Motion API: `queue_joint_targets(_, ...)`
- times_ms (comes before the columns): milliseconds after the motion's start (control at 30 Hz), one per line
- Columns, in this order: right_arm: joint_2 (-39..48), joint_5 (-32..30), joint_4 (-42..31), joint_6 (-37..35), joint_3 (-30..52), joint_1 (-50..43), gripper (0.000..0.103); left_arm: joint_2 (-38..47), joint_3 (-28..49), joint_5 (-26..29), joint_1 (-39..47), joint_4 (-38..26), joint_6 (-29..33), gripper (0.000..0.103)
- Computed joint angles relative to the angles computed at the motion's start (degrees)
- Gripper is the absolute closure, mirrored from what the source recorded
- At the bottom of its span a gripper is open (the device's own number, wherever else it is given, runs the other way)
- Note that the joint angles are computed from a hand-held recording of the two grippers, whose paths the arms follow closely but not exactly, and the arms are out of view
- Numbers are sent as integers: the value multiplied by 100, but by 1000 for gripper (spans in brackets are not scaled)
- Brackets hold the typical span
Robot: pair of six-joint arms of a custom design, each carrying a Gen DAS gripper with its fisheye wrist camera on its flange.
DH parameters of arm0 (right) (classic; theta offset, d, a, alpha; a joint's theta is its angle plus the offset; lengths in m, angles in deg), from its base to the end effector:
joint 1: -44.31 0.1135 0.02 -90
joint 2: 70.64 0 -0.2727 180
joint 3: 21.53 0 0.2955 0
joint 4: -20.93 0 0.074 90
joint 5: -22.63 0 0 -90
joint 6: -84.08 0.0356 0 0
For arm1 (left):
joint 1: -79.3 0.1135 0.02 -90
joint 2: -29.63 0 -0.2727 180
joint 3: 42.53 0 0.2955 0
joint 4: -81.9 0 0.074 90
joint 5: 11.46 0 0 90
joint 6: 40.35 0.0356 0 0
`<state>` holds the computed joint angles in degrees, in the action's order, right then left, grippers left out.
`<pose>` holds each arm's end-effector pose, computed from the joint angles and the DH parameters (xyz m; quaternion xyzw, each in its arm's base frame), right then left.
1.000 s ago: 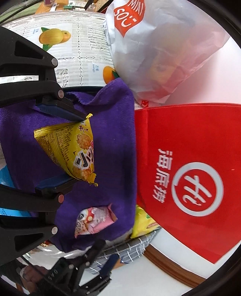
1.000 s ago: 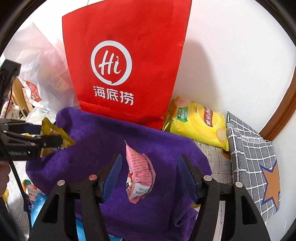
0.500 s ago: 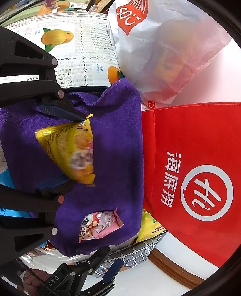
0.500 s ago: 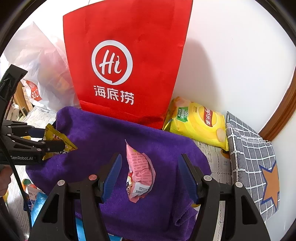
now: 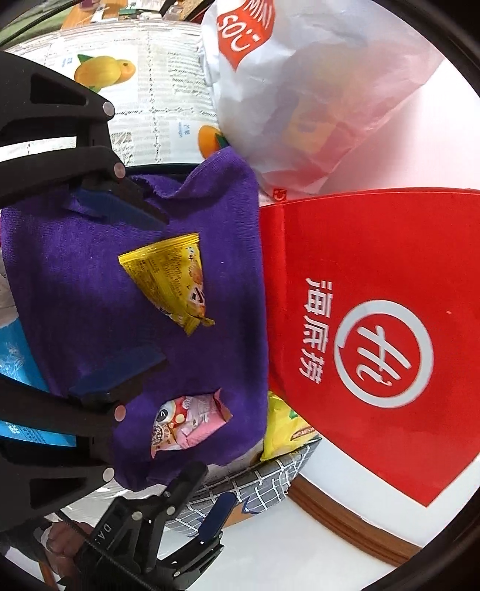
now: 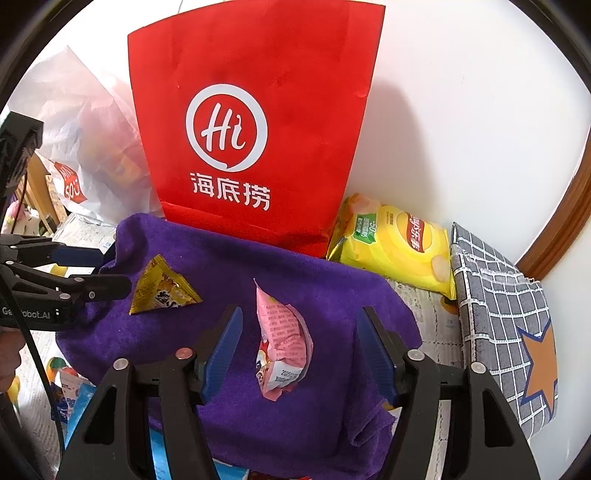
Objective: Organize snacks
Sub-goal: 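Open the right tool to drop the pink packet while the left tool drops the yellow packet, then move both tools back toward the remaining snacks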
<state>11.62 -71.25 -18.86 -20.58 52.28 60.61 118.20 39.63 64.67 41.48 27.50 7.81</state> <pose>0.3338 0.1001 0.2586 -0.2609 0.8967 0.0367 0.3557 0.2894 -0.2139 0.2583 -0.0641 0.9590 -0.0705 0.2669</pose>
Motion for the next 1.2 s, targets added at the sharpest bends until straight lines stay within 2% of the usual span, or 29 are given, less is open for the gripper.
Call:
queue_joint_targets(233,-322,66,-174,406,-25,111,20,-244,97,-389,-171,-250,-153,36)
queue_joint_targets(300,-503,132,-228,502,-80,180,19,-357,147,-627,-277,-394,-245,31)
queue_joint_targets(433,-1000,957,-286,664,-375,484,15,-465,312,-986,-485,-679,-412,22)
queue_joint_targets(500,-1171,1093,-461,735,-454,529,15,-500,456,-1210,-641,-892,-555,21)
queue_joint_targets(633,-1654,781,-770,852,-734,320,15,-644,537,-1429,-937,-938,-582,16)
queue_joint_targets(767,-2113,712,-1113,927,-964,154,15,-975,352,-1491,-1329,-759,-576,16)
queue_joint_targets(833,-2393,461,-1312,899,-1096,-60,15,-1086,312,-1535,-1559,-764,-507,16)
queue_joint_targets(1000,-3119,-159,-1520,939,-1547,-655,15,-1277,258,-2146,-2282,-1159,-1187,16)
queue_joint_targets(1133,-3672,-608,-1664,770,-1873,-1117,15,-1461,107,-2154,-2691,-1319,-1650,17)
queue_joint_targets(1200,-3817,-758,-1874,710,-1914,-1345,15,-1392,130,-2483,-3007,-1567,-2056,17)
